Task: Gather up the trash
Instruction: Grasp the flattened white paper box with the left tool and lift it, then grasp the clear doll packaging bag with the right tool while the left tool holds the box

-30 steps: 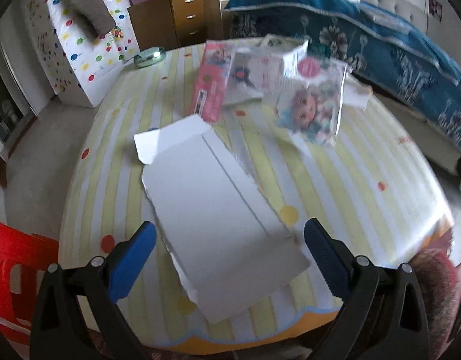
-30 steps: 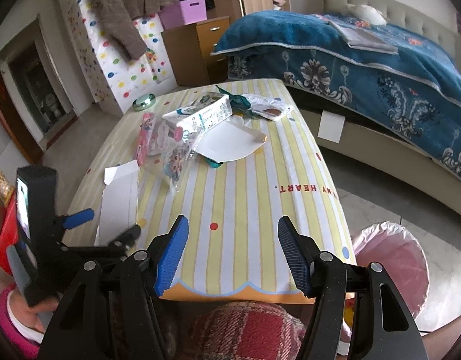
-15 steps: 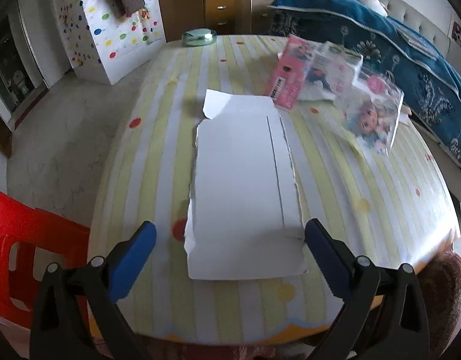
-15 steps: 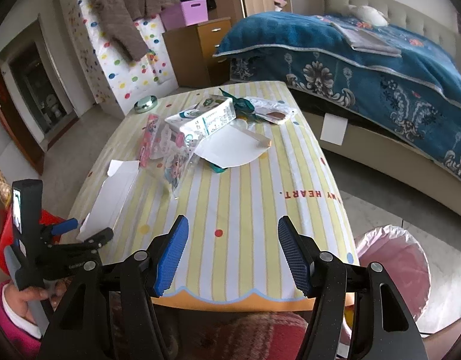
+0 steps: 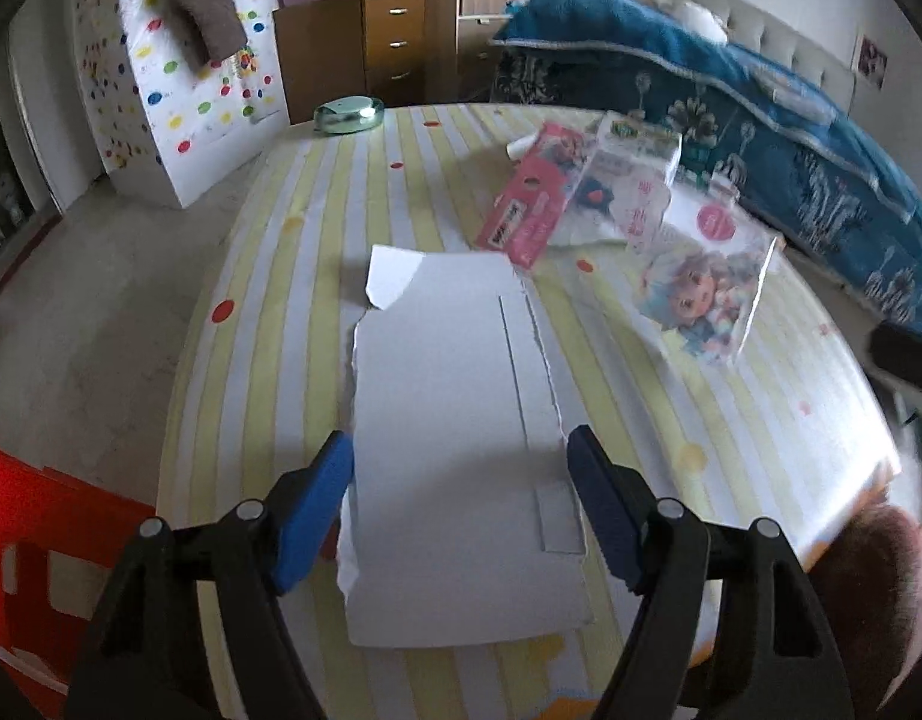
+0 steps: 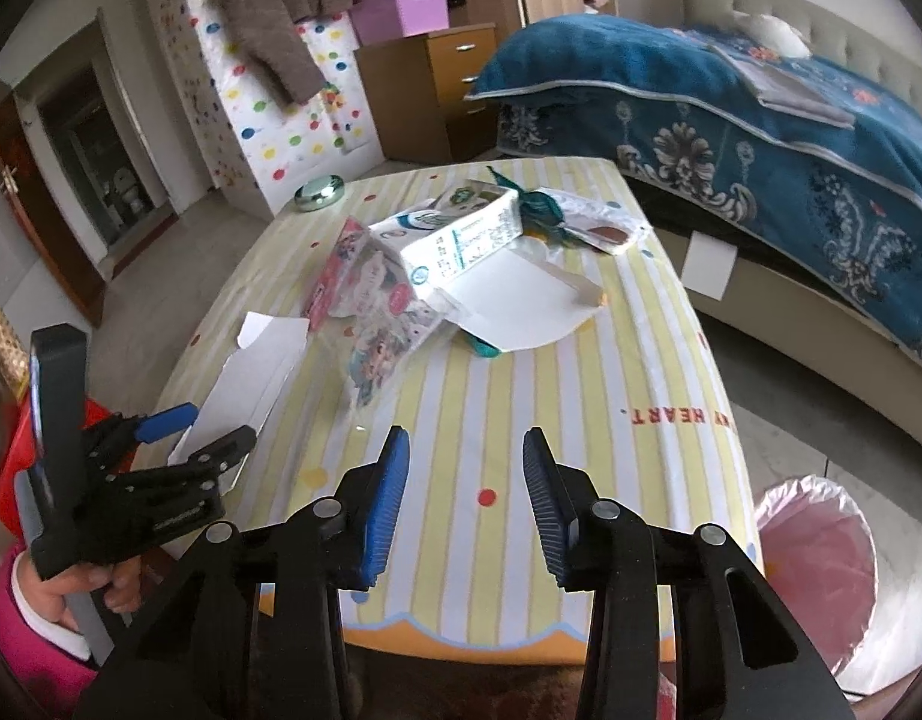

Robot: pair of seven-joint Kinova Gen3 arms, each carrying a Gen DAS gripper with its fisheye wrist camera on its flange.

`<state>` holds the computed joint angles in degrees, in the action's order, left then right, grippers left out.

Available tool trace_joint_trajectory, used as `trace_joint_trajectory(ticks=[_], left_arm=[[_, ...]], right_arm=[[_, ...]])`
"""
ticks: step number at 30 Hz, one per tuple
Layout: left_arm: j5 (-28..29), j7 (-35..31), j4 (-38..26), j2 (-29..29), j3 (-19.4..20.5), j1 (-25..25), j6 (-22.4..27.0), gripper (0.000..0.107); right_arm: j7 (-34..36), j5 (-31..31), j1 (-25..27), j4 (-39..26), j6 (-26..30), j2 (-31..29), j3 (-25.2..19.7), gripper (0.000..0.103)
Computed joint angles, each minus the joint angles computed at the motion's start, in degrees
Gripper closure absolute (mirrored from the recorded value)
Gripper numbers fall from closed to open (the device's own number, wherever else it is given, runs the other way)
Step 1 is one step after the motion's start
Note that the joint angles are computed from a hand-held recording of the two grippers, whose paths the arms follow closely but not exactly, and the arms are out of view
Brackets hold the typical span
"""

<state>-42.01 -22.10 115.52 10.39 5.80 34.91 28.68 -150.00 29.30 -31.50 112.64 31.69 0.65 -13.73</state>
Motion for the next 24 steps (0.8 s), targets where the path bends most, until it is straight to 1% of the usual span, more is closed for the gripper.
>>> trace_joint_trajectory(ticks=[1, 2, 4, 6, 9, 11, 12, 13, 14, 18, 19, 20, 21, 23, 24], left_arm=[[0.13, 0.27, 0.63, -1.00, -0.19, -0.27, -0.66, 0.036], [-0.02, 0.66, 1.02, -1.80, -0.17, -0.41, -0.86, 0.036], [-1.27, 2.16, 1.52, -3.43, 0.06, -0.74, -0.73, 0.036], [-2.72, 3.78, 2.01, -5.02, 0.76, -1.55, -0.49, 0.036], [-4.06, 5.15, 2.23, -6.08, 2.25, -3.31, -0.19, 0.036], [-3.74, 5.06, 2.26, -6.27, 2.91, -4.55, -0.36, 0.036], [-3.69, 5.28, 2.34, -6.33, 3.17, -4.94, -0.32, 0.036], [-3.65, 5.33, 2.60, -6.52, 3.30, -5.36, -0.45, 0.036], [-3.89, 5.67, 2.66, -6.49, 3.44, -5.65, -0.27, 0.036], [-3.36, 5.30, 3.37, -6.79, 3.81, -6.92, -0.78, 0.035], [-3.08, 5.02, 3.40, -6.78, 3.87, -7.19, -0.91, 0.036], [-2.94, 4.86, 3.43, -6.81, 3.95, -7.31, -0.84, 0.036], [-3.00, 4.93, 3.60, -6.96, 4.03, -7.34, -0.76, 0.036], [-2.72, 4.72, 3.53, -7.06, 4.25, -7.48, -0.46, 0.036], [-2.78, 4.88, 3.57, -7.20, 4.38, -7.45, -0.26, 0.036]], right_arm=[[1.06, -0.76, 0.13, -0.39, -0.54, 0.52, 0.10, 0.060], [1.65, -1.19, 0.18, -0.75, -0.78, 0.88, 0.27, 0.053], [3.63, -2.40, 0.40, -1.53, -2.37, 1.91, 0.81, 0.042], [4.63, -2.96, 0.31, -2.06, -3.36, 2.74, 1.42, 0.040], [9.19, -7.22, 0.90, -4.18, -4.31, 5.26, 2.37, 0.040], [12.97, -10.84, 1.80, -5.60, -4.77, 7.01, 2.28, 0.040], [14.41, -11.61, 1.35, -6.75, -4.10, 8.33, 2.62, 0.040], [14.92, -11.56, -0.16, -8.11, -2.58, 9.63, 3.86, 0.040], [14.93, -11.58, -0.61, -8.61, -1.98, 10.07, 4.23, 0.040], [16.65, -14.81, -1.08, -10.31, -1.52, 12.75, 5.10, 0.040], [17.17, -16.09, -0.81, -10.35, -1.98, 13.10, 5.20, 0.043], [17.18, -17.53, -0.20, -10.03, -3.18, 13.23, 5.08, 0.051], [17.43, -18.05, -0.66, -10.09, -3.45, 13.25, 5.63, 0.055], [18.86, -20.17, 0.39, -9.77, -4.94, 12.91, 4.87, 0.077], [18.54, -19.92, -0.22, -9.56, -5.24, 12.71, 5.43, 0.083]])
